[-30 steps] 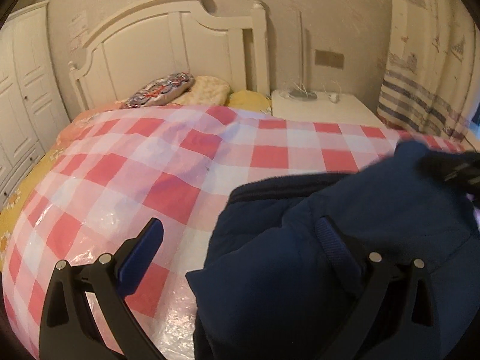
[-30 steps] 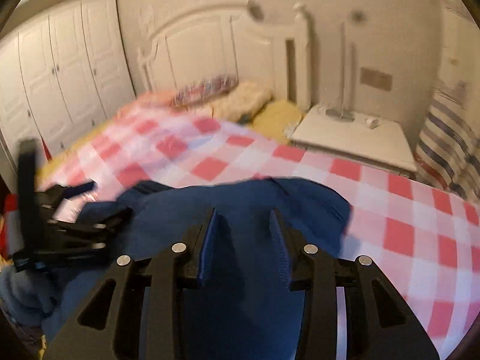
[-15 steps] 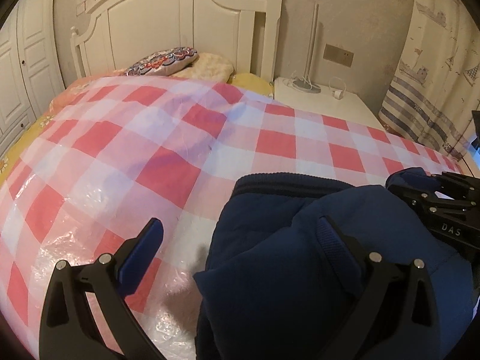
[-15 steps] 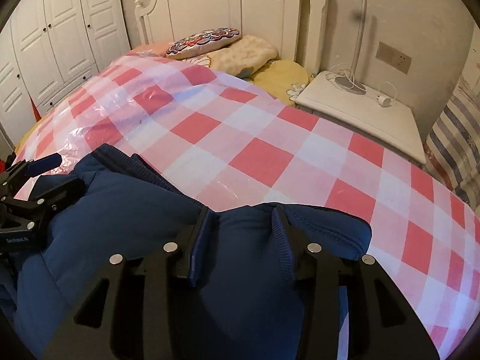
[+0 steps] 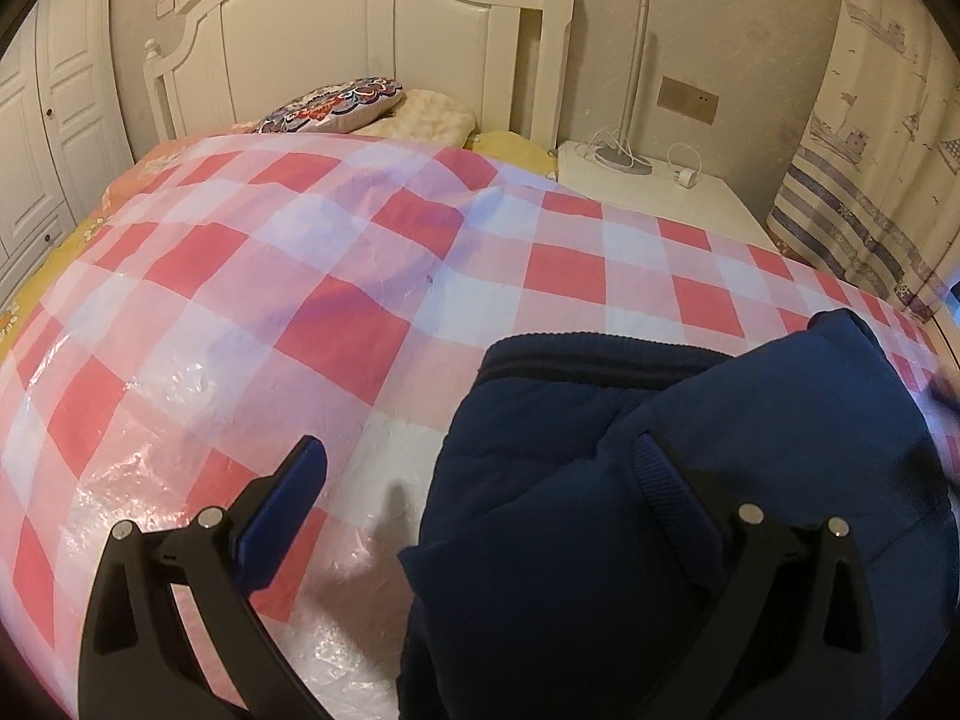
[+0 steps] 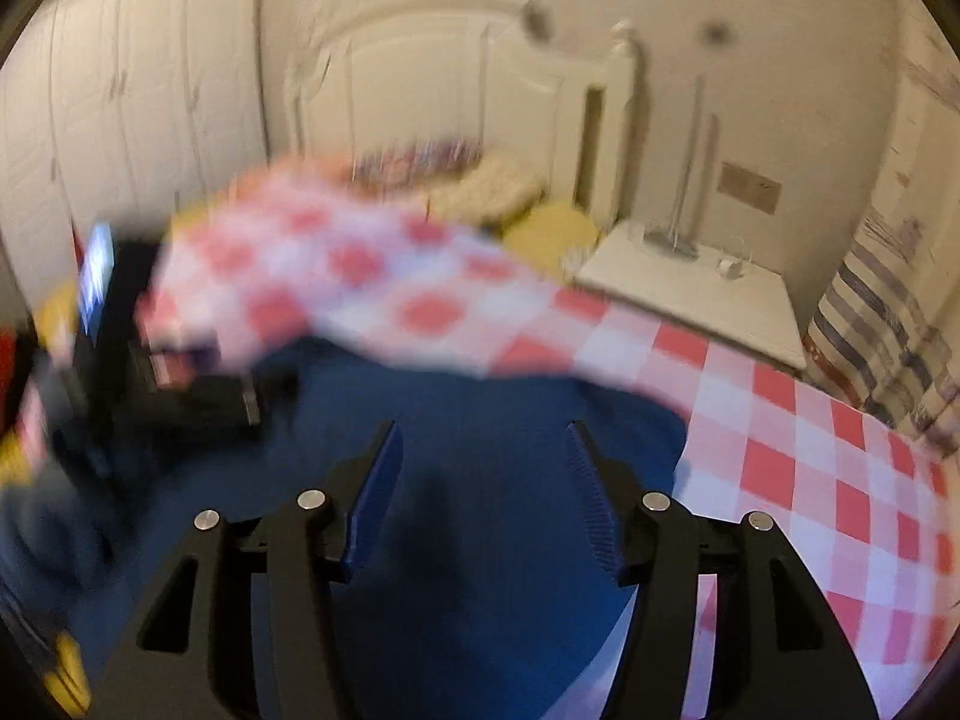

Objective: Fold large clothes

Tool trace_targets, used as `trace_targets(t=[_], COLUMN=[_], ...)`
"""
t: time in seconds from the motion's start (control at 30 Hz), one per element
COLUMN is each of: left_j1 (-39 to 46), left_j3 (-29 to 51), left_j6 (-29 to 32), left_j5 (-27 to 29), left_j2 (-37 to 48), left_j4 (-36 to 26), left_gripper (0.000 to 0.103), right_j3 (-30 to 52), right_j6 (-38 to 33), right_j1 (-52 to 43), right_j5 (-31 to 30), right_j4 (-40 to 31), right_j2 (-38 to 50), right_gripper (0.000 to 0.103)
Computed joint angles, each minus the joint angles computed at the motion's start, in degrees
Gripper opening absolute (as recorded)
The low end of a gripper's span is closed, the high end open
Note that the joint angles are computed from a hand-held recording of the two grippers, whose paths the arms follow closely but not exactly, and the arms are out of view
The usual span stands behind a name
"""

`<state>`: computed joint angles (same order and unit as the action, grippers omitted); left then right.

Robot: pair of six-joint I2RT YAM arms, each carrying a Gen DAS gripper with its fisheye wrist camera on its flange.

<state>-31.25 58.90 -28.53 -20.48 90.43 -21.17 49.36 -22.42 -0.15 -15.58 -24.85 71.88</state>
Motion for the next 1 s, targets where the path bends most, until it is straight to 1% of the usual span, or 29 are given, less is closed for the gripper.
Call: trace_targets(t=[0.03, 0.07, 0.1, 0.2, 0.3, 0.33, 0.37, 0.4, 0.47, 0.5, 0.53, 0.57, 0.6, 0.63, 0.7, 0.73, 0.8, 0.83, 0.9, 0.93, 1.0], left_j1=[0.27, 0.36, 0.57, 0.81, 1.07, 1.17, 1.22, 1.13, 0.36, -0.02, -0.24, -0.39, -0.53, -1.02, -1.82, -2.05, -1.74, -1.44, -1.23, -1.24, -1.18], left_j3=[0.09, 0.07, 0.23, 0.64, 0.15, -0.04, -0.12, -0.12, 0.17, 0.34, 0.32, 0.28, 0.23, 0.27, 0.71, 0.77, 0.67, 0.54, 0.21, 0.04, -0.3], left_j6=[-0.16, -0.37, -0.53, -0.76, -1.34, -1.5, -1.62, -1.67, -1.67, -1.62, -1.54, -1.56, -1.59, -1.74, -1.75, -1.66, -1.6, -1.54, -1.57, -1.62, -1.79], left_j5=[0.26, 0.63, 1.01, 1.53, 1.59, 1.77, 1.82, 1.53, 0.02, -0.77, -1.15, -1.39, -1.79, -2.87, -5.12, -5.7, -5.21, -4.7, -4.31, -4.39, -4.29], left_j2=[0.19, 0.17, 0.34, 0.77, 0.41, 0.28, 0.23, 0.19, 0.36, 0.45, 0.38, 0.34, 0.23, 0.12, 0.38, 0.42, 0.3, 0.23, -0.04, -0.16, -0.43], left_j4=[-0.18, -0.3, -0.46, -1.06, -0.84, -0.73, -0.69, -0.76, -1.12, -1.32, -1.35, -1.32, -1.33, -1.59, -2.35, -2.47, -2.34, -2.13, -1.8, -1.7, -1.45], left_gripper=[0.101, 0.101, 0.101, 0.101, 0.101, 0.101, 0.101, 0.101, 0.101, 0.101, 0.101, 0.101, 0.101, 0.101, 0.101, 0.101, 0.101, 0.101, 0.101, 0.101, 0.101], right_j3=[-2.9, -2.92, -2.06, -1.37, -0.81, -1.31, -2.24, -3.88, -8.37, -10.47, -13.89, -16.66, -16.85, -15.1, -12.15, -11.81, -12.19, -12.74, -15.62, -17.5, -22.28], right_j6=[1.56, 2.61, 2.92, 2.74, 4.23, 5.46, 6.41, 7.02, 5.58, 4.05, 2.51, 2.82, 2.97, 2.79, 2.27, 1.37, -1.12, -1.96, -4.03, -3.78, -2.79], right_j1=[-1.06, -2.16, -2.89, -1.69, -1.71, -3.21, -5.34, -8.23, -10.19, -9.26, -7.14, -7.9, -9.23, -11.63, -13.38, -14.04, -15.79, -16.65, -19.49, -20.19, -21.43], right_j5=[-2.59, -4.63, -5.84, -3.33, -1.94, -3.77, -7.05, -11.15, -13.05, -11.91, -9.35, -10.29, -12.06, -14.81, -15.42, -15.6, -17.24, -18.18, -21.55, -22.65, -23.96], right_j4=[4.48, 5.14, 4.49, 3.35, -0.32, -2.19, -3.9, -6.2, -7.83, -8.25, -7.72, -5.82, -5.92, -8.35, -13.42, -15.8, -20.6, -22.34, -25.6, -25.04, -22.8], right_j2=[0.11, 1.37, 2.52, 2.15, -1.12, -3.7, -6.46, -10.26, -17.44, -19.88, -22.81, -25.15, -24.6, -22.16, -21.46, -23.71, -28.66, -30.33, -32.92, -33.86, -39.76], right_gripper=[0.058, 0.058, 0.058, 0.058, 0.059, 0.06, 0.066, 0.078, 0.09, 0.09, 0.09, 0.091, 0.091, 0.092, 0.092, 0.092, 0.092, 0.094, 0.095, 0.099, 0.099])
